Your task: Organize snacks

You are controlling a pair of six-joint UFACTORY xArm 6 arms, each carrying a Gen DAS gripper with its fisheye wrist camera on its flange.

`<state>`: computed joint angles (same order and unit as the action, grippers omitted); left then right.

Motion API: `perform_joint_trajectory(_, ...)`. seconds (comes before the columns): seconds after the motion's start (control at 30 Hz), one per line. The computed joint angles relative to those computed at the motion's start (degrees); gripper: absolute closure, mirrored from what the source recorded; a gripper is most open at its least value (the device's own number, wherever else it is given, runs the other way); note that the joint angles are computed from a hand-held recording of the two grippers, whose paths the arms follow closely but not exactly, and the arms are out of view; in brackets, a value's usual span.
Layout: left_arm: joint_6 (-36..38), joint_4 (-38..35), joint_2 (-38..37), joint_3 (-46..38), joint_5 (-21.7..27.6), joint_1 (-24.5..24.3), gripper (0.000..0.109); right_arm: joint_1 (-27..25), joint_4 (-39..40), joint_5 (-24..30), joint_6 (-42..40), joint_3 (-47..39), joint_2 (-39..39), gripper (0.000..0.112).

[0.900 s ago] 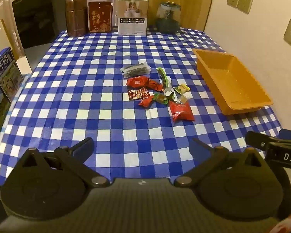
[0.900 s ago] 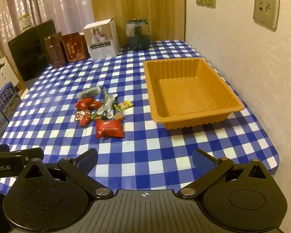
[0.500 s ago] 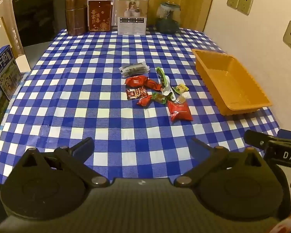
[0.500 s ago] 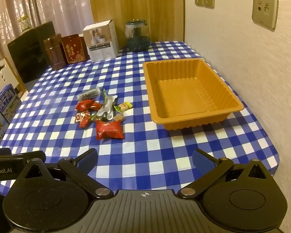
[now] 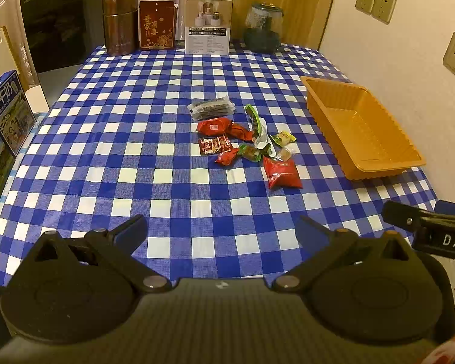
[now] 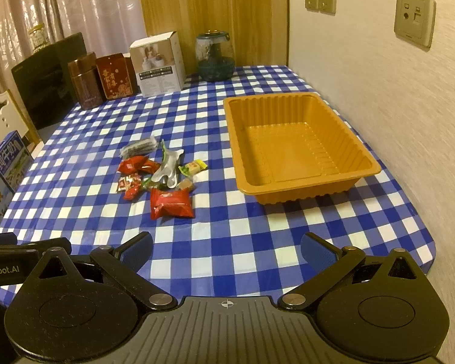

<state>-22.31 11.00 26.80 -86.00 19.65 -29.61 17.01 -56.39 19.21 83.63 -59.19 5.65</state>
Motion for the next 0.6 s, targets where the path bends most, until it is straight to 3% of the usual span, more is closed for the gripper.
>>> perform_joint_trajectory(0.6,-0.16,0.17,0.22,-0.2,0.05,-0.1,0.006,0.04,-0.49,0.18,0.48,-0.18,0.1,0.009)
